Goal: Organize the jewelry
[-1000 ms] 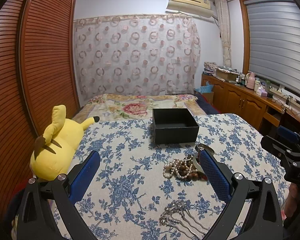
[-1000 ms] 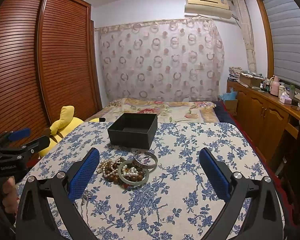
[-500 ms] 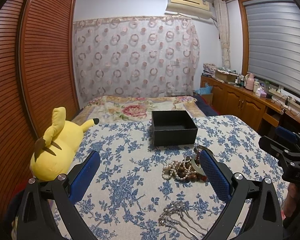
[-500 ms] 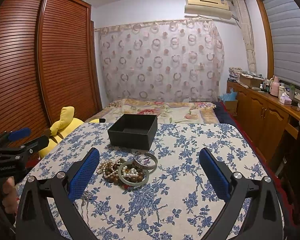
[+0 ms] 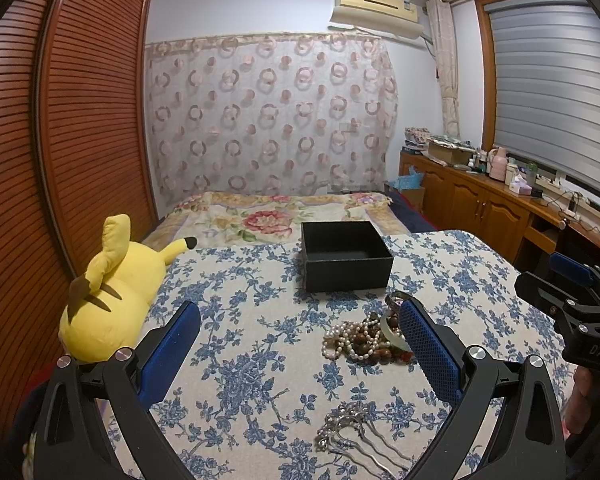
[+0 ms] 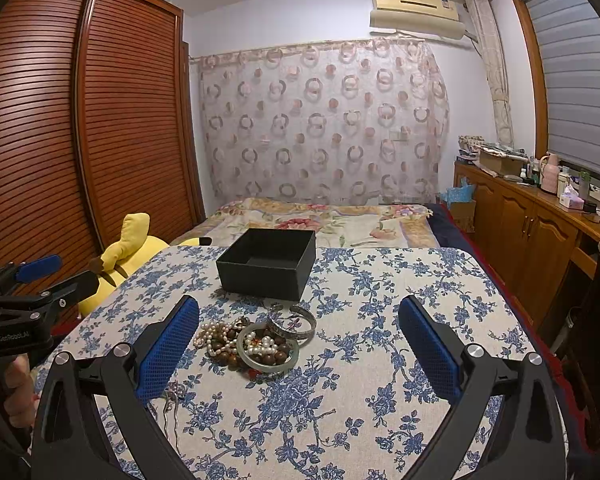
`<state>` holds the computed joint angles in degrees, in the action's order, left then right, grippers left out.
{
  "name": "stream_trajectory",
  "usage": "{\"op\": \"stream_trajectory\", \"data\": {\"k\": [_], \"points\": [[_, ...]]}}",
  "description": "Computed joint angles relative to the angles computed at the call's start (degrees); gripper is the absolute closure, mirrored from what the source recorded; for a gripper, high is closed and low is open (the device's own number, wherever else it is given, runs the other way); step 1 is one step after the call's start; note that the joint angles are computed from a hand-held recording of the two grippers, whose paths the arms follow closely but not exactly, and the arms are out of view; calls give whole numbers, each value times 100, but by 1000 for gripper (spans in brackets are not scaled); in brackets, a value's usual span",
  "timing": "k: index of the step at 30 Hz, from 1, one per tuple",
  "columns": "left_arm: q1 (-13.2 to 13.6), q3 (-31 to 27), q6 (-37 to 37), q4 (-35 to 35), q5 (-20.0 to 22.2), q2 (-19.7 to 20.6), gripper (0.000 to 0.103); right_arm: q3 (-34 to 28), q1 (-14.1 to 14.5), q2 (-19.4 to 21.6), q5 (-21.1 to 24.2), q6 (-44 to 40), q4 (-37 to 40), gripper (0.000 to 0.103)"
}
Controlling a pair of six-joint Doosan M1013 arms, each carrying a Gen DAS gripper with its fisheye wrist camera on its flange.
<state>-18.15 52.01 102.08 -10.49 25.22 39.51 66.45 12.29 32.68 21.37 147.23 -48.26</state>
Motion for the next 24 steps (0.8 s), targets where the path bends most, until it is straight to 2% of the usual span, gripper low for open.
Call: {"op": "stream_trajectory", "data": {"k": [24], "points": [[3,12,40,-51,-13,-5,7,-38,27,-8,33,-47,26,2]]}}
